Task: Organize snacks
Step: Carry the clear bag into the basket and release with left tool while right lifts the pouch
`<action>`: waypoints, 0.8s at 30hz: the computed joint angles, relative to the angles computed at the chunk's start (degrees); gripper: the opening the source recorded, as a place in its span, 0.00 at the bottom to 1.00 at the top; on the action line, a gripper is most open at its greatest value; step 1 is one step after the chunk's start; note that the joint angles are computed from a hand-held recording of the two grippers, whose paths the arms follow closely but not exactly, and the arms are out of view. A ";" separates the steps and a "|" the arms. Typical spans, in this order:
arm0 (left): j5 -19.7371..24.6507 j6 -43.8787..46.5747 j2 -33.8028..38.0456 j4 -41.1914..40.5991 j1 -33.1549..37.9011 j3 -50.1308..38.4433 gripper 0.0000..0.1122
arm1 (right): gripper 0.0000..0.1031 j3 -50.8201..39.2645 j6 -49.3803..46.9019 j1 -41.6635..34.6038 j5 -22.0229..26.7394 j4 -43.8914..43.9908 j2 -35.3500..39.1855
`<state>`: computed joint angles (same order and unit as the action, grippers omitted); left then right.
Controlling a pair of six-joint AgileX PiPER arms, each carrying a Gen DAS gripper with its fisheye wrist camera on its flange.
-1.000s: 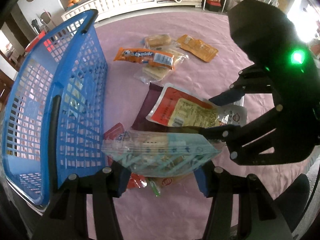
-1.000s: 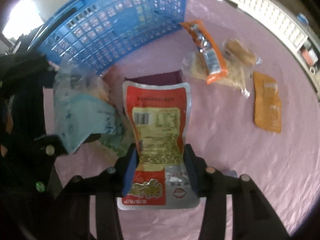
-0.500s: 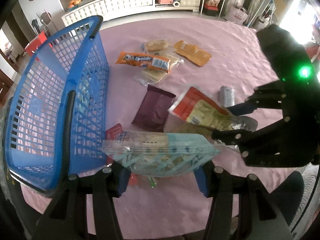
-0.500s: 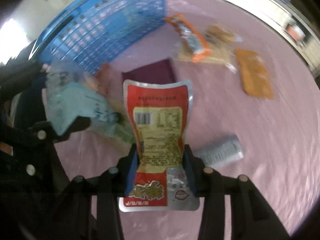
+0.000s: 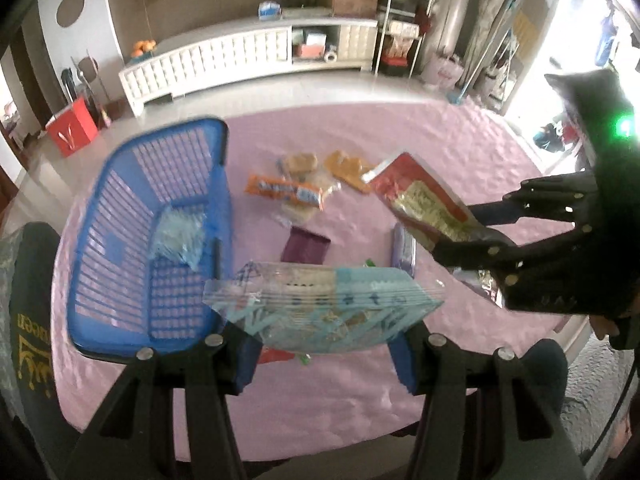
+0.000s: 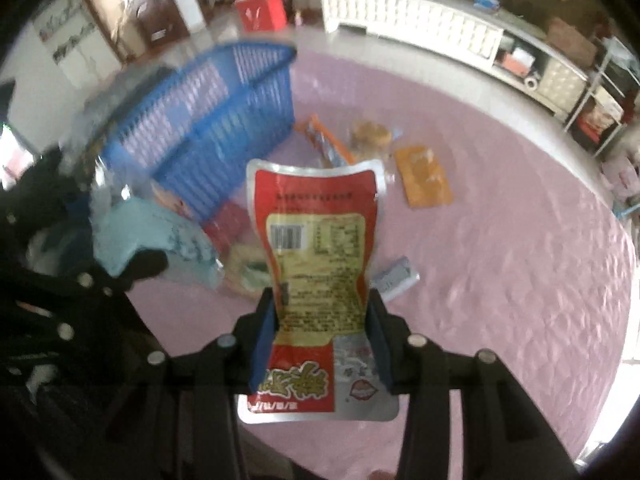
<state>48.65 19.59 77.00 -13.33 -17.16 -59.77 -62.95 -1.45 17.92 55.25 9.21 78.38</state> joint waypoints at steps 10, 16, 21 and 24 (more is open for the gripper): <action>11.41 17.30 -0.39 -8.85 16.01 -12.87 0.47 | 0.46 -12.63 18.63 10.16 -1.24 -8.83 0.64; 12.90 22.56 6.88 -12.20 24.12 -20.93 0.47 | 0.47 -20.61 21.58 13.65 -3.16 -10.51 7.19; 12.12 23.23 14.07 -12.44 25.75 -25.60 0.47 | 0.47 -27.15 21.42 13.47 -3.00 -8.80 15.02; 13.49 23.13 20.41 -12.46 25.79 -30.44 0.47 | 0.47 -30.47 22.48 13.79 -2.55 -8.42 18.86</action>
